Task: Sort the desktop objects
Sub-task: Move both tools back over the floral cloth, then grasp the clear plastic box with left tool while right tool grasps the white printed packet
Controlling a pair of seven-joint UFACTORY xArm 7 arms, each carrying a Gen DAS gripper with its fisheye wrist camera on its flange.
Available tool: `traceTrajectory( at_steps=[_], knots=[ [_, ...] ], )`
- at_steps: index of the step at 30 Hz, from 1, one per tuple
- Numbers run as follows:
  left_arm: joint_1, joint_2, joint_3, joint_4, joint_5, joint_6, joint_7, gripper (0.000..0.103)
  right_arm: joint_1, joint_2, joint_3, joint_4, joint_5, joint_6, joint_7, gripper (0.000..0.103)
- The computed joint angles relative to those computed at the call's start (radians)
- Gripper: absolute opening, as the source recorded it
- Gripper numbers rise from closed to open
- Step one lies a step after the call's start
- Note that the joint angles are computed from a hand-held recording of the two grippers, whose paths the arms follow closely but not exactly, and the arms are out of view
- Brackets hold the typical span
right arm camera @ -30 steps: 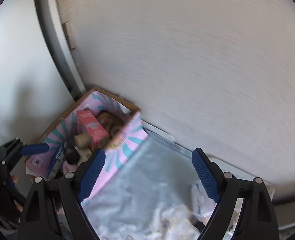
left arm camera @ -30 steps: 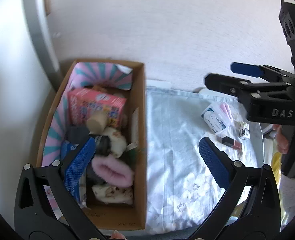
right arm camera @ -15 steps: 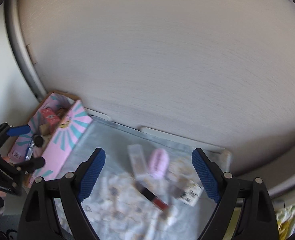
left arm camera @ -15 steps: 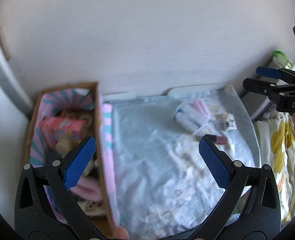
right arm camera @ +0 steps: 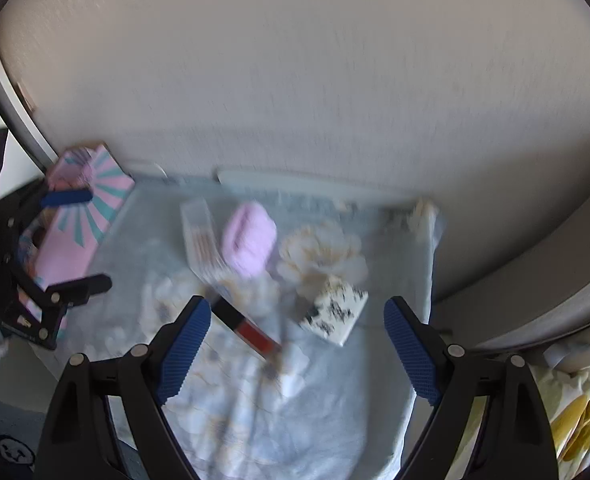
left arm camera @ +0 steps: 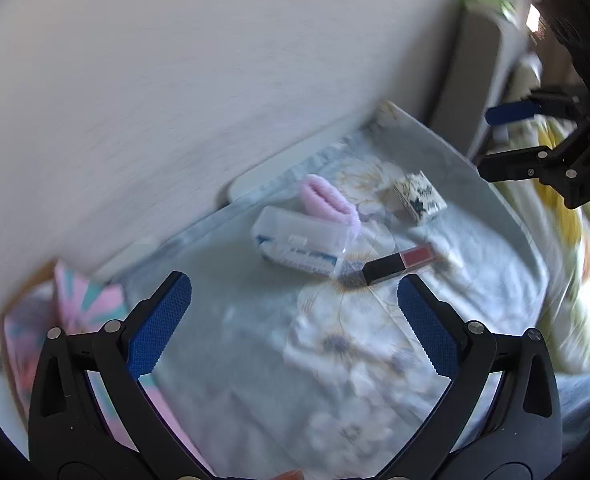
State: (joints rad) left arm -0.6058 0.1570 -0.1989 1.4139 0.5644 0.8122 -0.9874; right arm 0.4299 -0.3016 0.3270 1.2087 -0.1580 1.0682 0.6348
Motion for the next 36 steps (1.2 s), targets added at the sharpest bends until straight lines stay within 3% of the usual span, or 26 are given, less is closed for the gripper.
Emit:
traceTrajectory(
  at_steps=[4,9,15,22,23,25,29,36],
  knots=[
    [0.006,0.084,0.018,0.029,0.005,-0.058,0.088,0.103,-0.004,-0.012,-0.002,-0.09,0.004,-0.039,0.024,0.086],
    [0.032,0.151,0.046,0.01,-0.084,-0.194,0.141,0.103,-0.007,-0.001,0.015,-0.19,-0.005,-0.104,0.147,0.086],
    [0.005,0.212,0.092,0.053,-0.076,-0.182,0.141,0.103,-0.015,0.041,0.033,-0.198,-0.105,-0.108,0.31,0.086],
    [0.03,0.236,0.088,0.051,-0.169,-0.216,0.203,0.103,-0.002,0.067,0.001,-0.205,-0.123,-0.123,0.362,0.085],
    [0.041,0.235,0.08,0.042,-0.194,-0.232,0.222,0.101,0.0,0.065,-0.003,-0.209,-0.121,-0.13,0.363,0.083],
    [0.057,0.236,0.069,0.032,-0.24,-0.254,0.256,0.091,0.002,0.065,-0.01,-0.215,-0.11,-0.135,0.353,0.067],
    [0.046,0.231,0.079,0.026,-0.265,-0.262,0.272,0.09,0.004,0.068,-0.009,-0.212,-0.118,-0.103,0.357,0.048],
    [-0.006,0.217,0.105,0.051,-0.172,-0.208,0.227,0.09,0.007,0.026,-0.007,-0.219,-0.108,-0.072,0.341,0.046]
  ],
)
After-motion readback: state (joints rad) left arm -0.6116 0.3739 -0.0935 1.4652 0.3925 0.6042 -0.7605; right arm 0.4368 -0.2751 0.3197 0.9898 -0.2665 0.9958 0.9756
